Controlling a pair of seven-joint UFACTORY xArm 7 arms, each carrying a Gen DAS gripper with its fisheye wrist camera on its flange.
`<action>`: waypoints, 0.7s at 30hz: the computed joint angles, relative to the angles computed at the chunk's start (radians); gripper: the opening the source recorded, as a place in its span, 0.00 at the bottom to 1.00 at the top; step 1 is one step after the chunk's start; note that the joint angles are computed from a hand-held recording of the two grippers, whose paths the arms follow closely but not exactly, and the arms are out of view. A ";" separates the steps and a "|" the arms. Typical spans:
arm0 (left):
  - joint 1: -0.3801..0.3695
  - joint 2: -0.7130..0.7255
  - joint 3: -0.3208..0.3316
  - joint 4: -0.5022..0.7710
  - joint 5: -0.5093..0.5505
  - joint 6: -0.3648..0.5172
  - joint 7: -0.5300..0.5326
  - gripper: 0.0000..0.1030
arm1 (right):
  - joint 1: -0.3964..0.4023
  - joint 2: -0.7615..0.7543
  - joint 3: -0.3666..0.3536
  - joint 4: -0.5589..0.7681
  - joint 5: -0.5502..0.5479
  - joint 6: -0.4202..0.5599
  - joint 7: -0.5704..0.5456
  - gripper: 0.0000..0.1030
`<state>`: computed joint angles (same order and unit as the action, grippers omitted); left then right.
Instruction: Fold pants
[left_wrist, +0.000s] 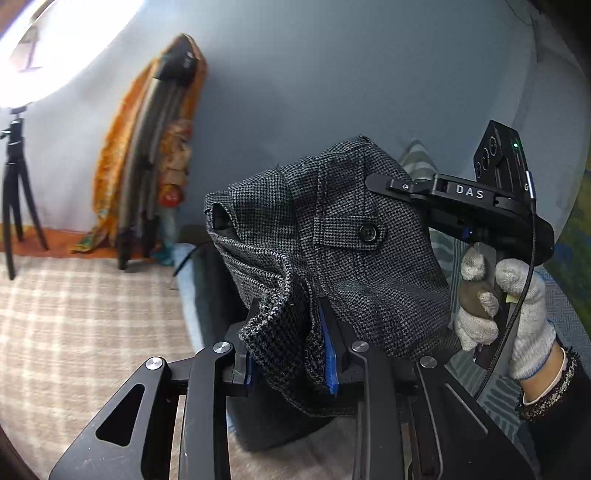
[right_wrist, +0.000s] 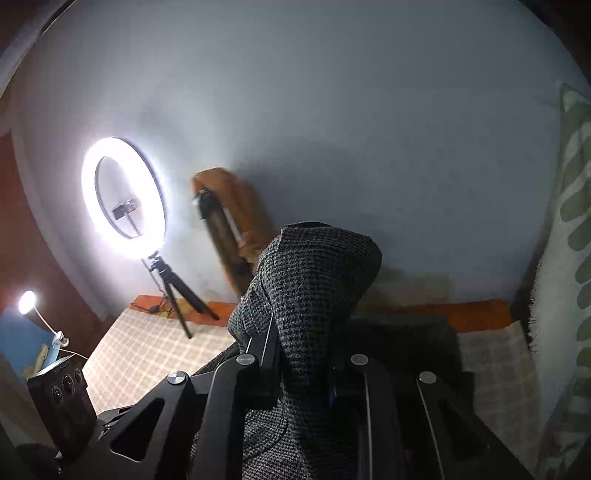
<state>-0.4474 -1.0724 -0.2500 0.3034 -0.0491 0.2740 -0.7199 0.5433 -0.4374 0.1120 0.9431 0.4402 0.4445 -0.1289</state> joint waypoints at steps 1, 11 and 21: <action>0.016 0.030 -0.021 0.006 0.006 -0.021 -0.007 0.25 | 0.006 0.006 -0.017 -0.003 0.011 -0.002 -0.020 0.16; 0.054 0.107 -0.093 -0.020 0.046 -0.066 -0.103 0.25 | 0.059 0.102 -0.138 -0.024 0.282 -0.027 -0.297 0.16; -0.017 0.117 -0.010 -0.034 0.020 -0.032 -0.114 0.35 | -0.092 0.146 -0.065 -0.054 0.292 -0.002 -0.263 0.22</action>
